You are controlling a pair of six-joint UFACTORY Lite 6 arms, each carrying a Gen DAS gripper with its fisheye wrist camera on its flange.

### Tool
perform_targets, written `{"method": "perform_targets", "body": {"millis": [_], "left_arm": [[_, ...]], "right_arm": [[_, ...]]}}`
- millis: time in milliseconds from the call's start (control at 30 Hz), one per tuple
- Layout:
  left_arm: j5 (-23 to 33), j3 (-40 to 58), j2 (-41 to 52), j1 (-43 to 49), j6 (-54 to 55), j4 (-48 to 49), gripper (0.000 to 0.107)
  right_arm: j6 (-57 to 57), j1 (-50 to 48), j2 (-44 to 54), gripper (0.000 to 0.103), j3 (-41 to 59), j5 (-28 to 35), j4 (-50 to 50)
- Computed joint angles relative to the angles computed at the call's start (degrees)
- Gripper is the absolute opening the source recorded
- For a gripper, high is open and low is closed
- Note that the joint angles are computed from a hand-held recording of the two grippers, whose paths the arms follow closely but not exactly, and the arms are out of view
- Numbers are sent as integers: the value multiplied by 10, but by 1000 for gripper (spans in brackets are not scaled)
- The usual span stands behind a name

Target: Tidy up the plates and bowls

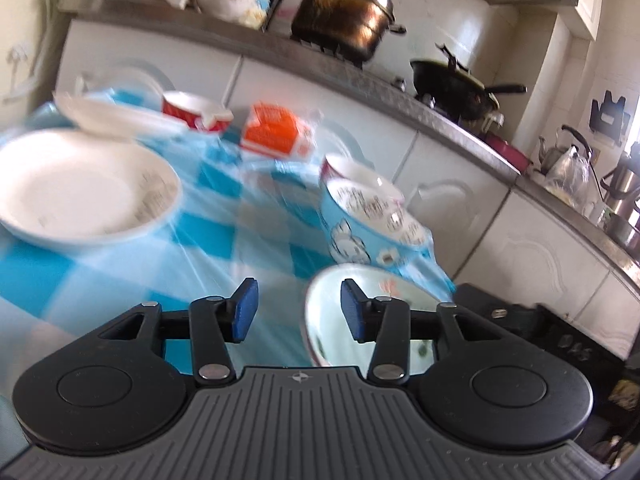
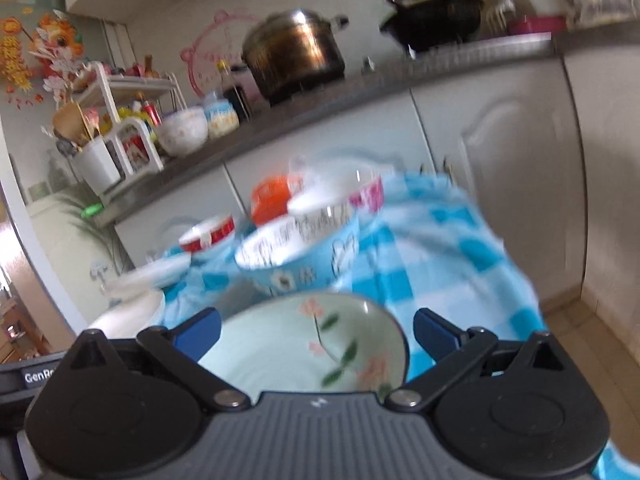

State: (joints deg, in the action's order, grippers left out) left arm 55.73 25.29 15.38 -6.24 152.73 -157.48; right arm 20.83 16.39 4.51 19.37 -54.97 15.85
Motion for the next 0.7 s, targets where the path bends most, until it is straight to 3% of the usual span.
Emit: {"method": "perform_targets", "body": {"millis": [133,300,533,600,700], "left_arm": [[-5,-14,-41,57,-8,8,55],[-10,-9,-52,119,33,-90,50],[-54,97,45,227,1,-97,46],[-70,131,77,242,-18,-80,41],[-87,164,110,267,-64,-28,38]], "right_arm": [[-31,33,-49,102,8,24,29],[-28,78,-40,102,76,78,27],[75,115,125,102,278,140,-59],[105,123,182,100,344,154,-79],[109,131,268,91,449,184,-84]]}}
